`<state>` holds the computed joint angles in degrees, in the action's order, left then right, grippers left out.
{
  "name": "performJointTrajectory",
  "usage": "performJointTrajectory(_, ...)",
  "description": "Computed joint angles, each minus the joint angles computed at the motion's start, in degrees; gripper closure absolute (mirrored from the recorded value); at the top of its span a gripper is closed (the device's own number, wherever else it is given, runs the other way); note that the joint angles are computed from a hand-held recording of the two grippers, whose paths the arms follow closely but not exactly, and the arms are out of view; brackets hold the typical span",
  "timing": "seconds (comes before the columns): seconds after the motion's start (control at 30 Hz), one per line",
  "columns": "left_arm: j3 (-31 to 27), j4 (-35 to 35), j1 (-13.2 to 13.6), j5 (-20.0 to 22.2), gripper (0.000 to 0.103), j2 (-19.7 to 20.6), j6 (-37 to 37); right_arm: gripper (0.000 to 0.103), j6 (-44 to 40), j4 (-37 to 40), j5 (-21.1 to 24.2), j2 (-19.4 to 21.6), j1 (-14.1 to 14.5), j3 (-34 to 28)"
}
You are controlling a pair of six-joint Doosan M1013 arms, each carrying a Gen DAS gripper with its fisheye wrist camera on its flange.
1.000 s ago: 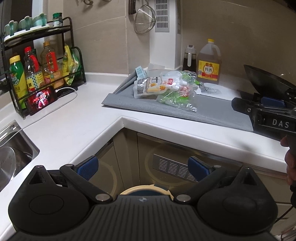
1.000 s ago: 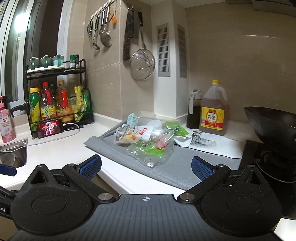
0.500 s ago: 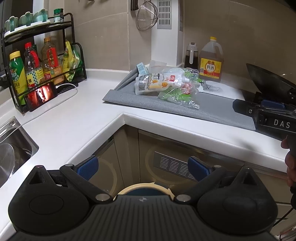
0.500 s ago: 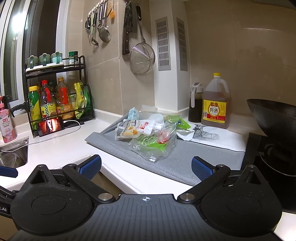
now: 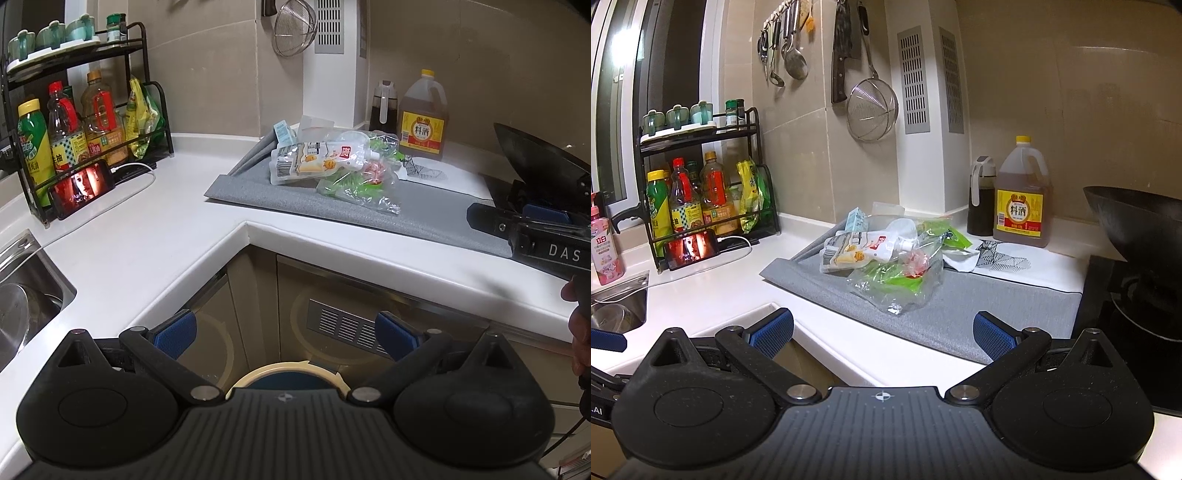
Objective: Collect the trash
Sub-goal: 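Move both tools toward the pile of plastic trash on the grey mat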
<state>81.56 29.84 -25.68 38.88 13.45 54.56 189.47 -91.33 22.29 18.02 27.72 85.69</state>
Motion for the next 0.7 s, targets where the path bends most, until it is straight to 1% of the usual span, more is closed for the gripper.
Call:
performJointTrajectory(0.5, -1.2, -0.4, 0.1, 1.5, 0.0, 0.9, 0.7, 0.0, -0.7, 1.8, -0.8, 0.4, -0.4, -0.2)
performJointTrajectory(0.7, -3.4, 1.2, 0.3, 3.7, 0.0, 2.3, 0.4, 0.0, -0.5, 0.4, -1.0, 1.1, -0.9, -1.4)
